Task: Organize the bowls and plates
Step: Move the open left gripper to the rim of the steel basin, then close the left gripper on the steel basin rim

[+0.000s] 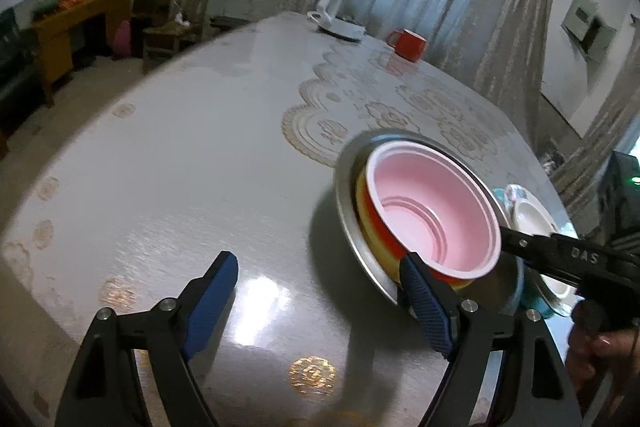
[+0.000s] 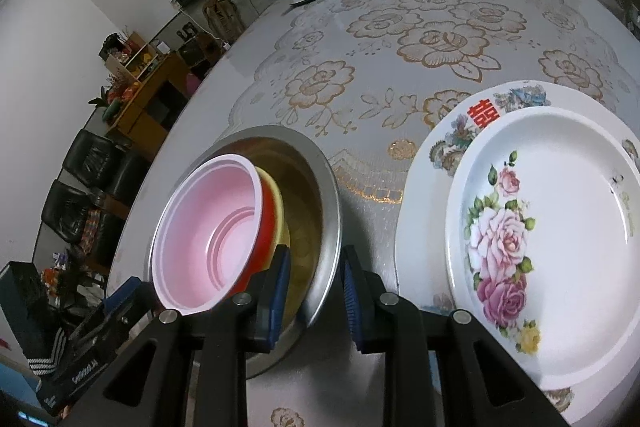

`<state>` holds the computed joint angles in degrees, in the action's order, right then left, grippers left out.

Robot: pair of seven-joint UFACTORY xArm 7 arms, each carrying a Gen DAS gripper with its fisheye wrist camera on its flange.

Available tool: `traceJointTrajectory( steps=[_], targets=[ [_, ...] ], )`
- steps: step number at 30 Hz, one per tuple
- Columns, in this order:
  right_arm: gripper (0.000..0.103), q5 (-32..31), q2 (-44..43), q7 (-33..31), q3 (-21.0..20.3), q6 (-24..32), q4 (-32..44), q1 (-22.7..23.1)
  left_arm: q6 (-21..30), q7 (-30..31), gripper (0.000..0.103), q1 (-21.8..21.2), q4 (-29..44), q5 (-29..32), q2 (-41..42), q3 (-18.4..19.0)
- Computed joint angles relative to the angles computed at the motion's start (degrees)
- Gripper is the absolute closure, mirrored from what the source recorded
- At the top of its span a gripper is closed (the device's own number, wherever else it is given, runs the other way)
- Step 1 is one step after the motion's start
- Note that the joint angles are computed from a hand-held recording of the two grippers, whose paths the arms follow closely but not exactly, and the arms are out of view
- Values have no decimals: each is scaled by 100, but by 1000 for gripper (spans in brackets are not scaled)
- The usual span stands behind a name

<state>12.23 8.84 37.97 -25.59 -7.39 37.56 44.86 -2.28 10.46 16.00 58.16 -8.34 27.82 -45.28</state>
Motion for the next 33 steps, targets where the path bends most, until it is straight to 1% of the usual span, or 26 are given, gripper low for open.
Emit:
traceJointTrajectory(
  steps=[1, 2, 4, 5, 6, 8, 10, 12, 13, 16, 18, 19, 20, 21, 22, 23, 25, 28, 29, 30, 31, 33],
  targets=[
    [78, -24, 14, -9, 363, -3, 28, -381, -10, -3, 20, 8, 7, -4, 23, -23],
    [78, -37, 32, -4, 493, -1, 48, -522, -4, 17, 20, 56, 9, 10, 59, -81],
    [78, -75, 66, 8, 536, 11, 83, -577, 88, 50, 21, 134, 44, 22, 107, -169],
    [78, -102, 80, 12, 681, 15, 100, -734, 174, 100, 22, 232, 79, 2, 170, -285],
    [78, -134, 94, 16, 931, 12, 120, -1009, 220, 143, 23, 268, 104, -37, 207, -333],
    [78, -199, 120, 29, 1304, -19, 146, -1411, 255, 229, 24, 277, 143, -128, 255, -364],
    [78, -212, 135, 40, 1161, 4, 167, -1271, 242, 331, 26, 281, 152, -193, 280, -394],
    [78, -257, 159, 43, 1423, -13, 199, -1553, 255, 422, 30, 294, 149, -230, 276, -433],
    [78, -268, 175, 45, 1457, -11, 217, -1595, 286, 473, 32, 327, 159, -255, 289, -471],
    [78, -350, 217, 42, 1402, 59, 281, -1563, 503, 718, 40, 629, 157, -435, 336, -800],
    [78, -445, 209, 33, 1490, 89, 288, -1663, 555, 946, 45, 811, 97, -571, 333, -1007],
    [78, -498, 211, 27, 1530, 92, 290, -1707, 586, 1058, 45, 880, 82, -632, 344, -1089],
    [78, -562, 220, 18, 1461, 102, 301, -1647, 647, 1180, 47, 961, 77, -695, 380, -1194],
    [78, -621, 234, 25, 1316, 96, 305, -1513, 678, 1283, 52, 1015, 85, -764, 424, -1266],
    [78, -651, 244, 31, 1289, 84, 306, -1493, 713, 1388, 54, 1066, 98, -832, 474, -1336],
    [78, -673, 263, 35, 1219, 83, 321, -1427, 753, 1480, 57, 1060, 133, -886, 521, -1357],
    [78, -721, 295, 35, 1073, 106, 351, -1291, 768, 1639, 58, 983, 177, -979, 550, -1325],
    [78, -789, 337, 43, 1152, 144, 418, -1383, 843, 1979, 63, 1071, 242, -1154, 732, -1494],
    [78, -841, 353, 50, 1040, 166, 439, -1279, 803, 2102, 65, 1094, 233, -1207, 770, -1547],
    [78, -913, 380, 89, 778, 202, 463, -1026, 707, 2192, 65, 1075, 202, -1237, 761, -1549],
    [78, -1022, 425, 163, 364, 218, 477, -618, 612, 2253, 64, 1052, 176, -1240, 753, -1546],
    [79, -1127, 479, 229, 1, 140, 454, -255, 345, 2306, 64, 1014, 74, -1163, 708, -1541]
  ],
)
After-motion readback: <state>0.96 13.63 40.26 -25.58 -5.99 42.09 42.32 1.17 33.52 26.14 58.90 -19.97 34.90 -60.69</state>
